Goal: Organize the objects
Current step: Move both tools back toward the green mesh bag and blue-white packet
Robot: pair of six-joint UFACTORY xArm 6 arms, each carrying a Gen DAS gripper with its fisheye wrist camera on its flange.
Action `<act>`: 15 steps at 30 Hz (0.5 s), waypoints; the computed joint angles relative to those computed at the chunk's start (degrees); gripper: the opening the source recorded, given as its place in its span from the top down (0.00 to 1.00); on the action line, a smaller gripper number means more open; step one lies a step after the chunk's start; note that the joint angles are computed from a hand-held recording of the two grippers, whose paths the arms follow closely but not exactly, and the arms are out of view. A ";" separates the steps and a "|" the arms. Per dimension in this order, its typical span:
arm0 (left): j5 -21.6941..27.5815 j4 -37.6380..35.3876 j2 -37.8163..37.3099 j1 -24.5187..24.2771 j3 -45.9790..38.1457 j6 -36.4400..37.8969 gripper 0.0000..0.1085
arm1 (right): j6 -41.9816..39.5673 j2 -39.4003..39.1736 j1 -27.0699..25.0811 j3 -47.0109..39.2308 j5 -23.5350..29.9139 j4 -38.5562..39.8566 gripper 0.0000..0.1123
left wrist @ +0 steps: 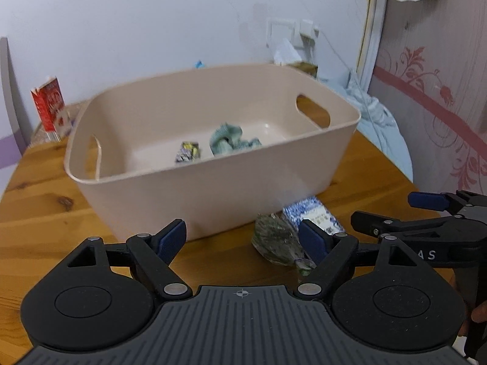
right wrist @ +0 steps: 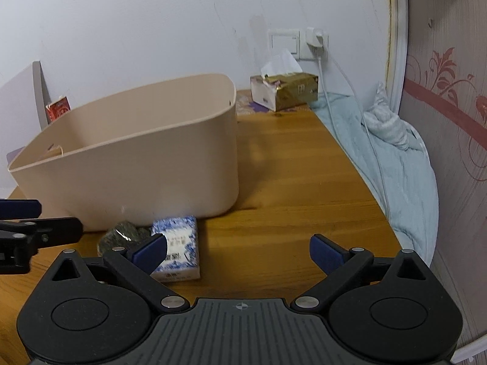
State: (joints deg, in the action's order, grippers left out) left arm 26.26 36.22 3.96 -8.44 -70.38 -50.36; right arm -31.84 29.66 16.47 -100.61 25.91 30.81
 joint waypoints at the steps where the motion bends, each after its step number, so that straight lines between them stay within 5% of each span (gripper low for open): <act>1: 0.58 -2.01 1.01 0.01 -0.74 1.29 0.24 | 0.12 0.04 -0.03 0.16 0.08 -0.31 0.09; 15: -1.55 -12.20 7.80 1.46 -5.09 5.26 0.24 | -1.44 2.94 -0.46 -1.99 5.76 2.04 0.09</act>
State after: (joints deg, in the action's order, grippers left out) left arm 24.71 24.02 11.76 -6.98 -75.46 -45.11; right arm -33.28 32.61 16.01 -102.60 31.67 32.85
